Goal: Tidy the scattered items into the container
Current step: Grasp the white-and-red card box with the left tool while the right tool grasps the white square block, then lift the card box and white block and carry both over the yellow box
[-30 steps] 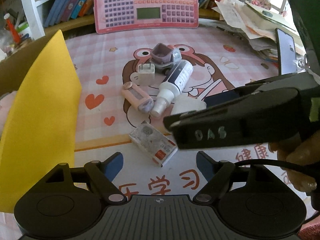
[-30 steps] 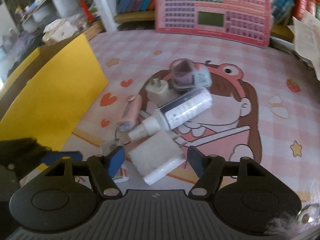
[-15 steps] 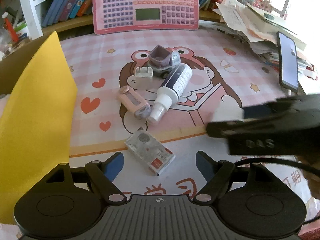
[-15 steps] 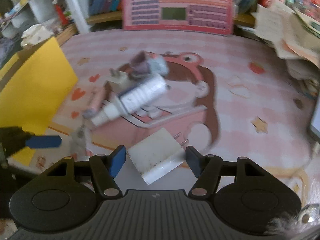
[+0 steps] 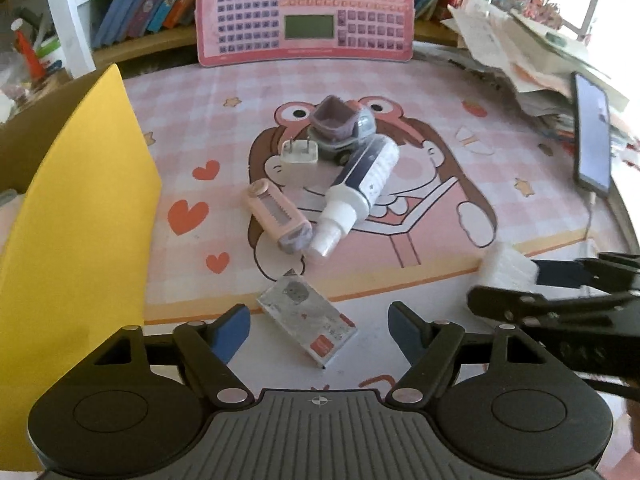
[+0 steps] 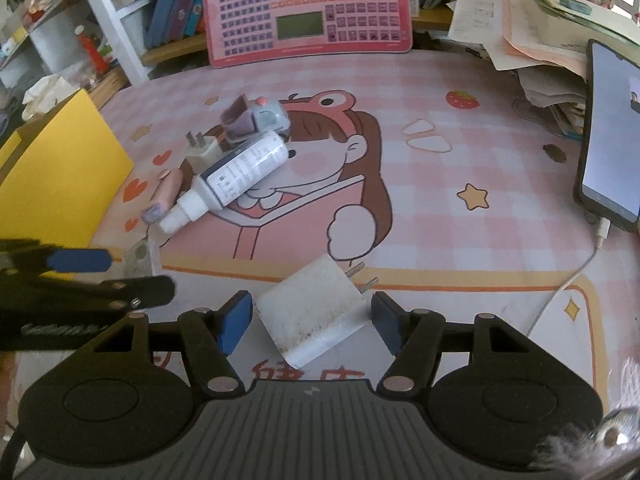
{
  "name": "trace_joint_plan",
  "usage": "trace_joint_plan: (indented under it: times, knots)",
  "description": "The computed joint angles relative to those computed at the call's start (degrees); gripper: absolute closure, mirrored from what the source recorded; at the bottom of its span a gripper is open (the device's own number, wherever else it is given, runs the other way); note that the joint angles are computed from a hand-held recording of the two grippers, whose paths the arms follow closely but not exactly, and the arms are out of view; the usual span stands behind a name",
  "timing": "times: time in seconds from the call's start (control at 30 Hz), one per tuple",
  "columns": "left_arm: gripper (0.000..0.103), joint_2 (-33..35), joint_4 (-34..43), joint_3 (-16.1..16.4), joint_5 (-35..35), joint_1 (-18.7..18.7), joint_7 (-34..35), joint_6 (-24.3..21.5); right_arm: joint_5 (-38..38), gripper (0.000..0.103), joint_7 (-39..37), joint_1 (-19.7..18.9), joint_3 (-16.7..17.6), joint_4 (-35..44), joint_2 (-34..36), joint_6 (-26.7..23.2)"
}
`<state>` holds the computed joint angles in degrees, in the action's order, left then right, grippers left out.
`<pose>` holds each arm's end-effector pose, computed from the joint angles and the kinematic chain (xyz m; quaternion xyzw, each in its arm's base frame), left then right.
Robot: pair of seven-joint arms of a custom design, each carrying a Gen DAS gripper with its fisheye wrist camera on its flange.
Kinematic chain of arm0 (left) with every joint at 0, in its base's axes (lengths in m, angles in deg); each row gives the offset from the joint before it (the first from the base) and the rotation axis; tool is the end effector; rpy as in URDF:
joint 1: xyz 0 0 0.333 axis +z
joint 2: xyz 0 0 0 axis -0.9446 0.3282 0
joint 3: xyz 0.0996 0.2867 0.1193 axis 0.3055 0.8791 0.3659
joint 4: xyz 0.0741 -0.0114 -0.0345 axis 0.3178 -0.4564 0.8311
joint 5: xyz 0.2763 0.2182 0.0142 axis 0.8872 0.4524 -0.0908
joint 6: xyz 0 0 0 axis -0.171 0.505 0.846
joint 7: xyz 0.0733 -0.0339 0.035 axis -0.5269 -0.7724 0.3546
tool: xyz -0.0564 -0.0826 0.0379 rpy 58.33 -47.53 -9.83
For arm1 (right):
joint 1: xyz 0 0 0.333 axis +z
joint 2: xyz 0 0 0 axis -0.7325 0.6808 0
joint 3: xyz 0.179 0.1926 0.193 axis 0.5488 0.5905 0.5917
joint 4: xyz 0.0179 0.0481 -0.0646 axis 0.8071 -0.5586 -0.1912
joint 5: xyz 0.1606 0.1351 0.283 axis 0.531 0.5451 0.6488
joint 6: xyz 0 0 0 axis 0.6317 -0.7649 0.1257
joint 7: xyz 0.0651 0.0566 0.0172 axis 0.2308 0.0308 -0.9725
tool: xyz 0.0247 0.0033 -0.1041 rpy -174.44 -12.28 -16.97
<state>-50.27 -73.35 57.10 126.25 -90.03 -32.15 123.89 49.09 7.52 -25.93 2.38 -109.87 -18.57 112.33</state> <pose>0.4861 -0.2633 0.3042 -0.7728 0.5739 -0.1710 0.2101 0.5614 0.3533 0.2989 -0.8380 0.4501 -0.0484 0.3046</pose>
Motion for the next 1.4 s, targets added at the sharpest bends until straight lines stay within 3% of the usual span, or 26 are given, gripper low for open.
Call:
trace_joint_plan:
  times: [0.3,0.4,0.47,0.67,0.83,1.1,1.4]
  knots:
    - [0.066,0.21,-0.31,0.66,1.76,0.15,-2.46,1.06,1.15,0.039,-2.82,-1.98,2.46,-2.33,-0.92,1.82]
    - [0.066,-0.48,-1.29,0.26,1.21,0.85,-1.85,4.18,0.87,0.036,-3.62,-1.89,2.49,-2.46,-1.04,2.24]
    - [0.066,-0.7,-1.4,0.04,1.13,0.65,-0.65,4.27,0.84,0.03,-4.73,-2.42,3.2,-2.87,-1.11,3.11]
    - [0.064,0.09,-1.14,0.49,-1.66,0.73,0.95,4.06,-0.12,0.029,-5.76,-1.88,2.46,-2.88,-1.09,2.66]
    - [0.066,0.69,-0.16,0.68,-0.87,-0.16,1.97,2.33,-1.2,0.036,-4.9,-0.04,0.39,-2.29,-0.84,1.54]
    - [0.072,-1.9,-3.33,1.22,1.33,0.77,-2.23,6.59,-2.35,0.046,-3.69,1.01,-0.53,-2.85,-0.67,3.19]
    - [0.072,-7.47,-8.03,0.83,7.58,2.73,-13.14,13.15,3.74,0.047,-6.43,-6.19,8.15,-6.97,-4.18,2.14]
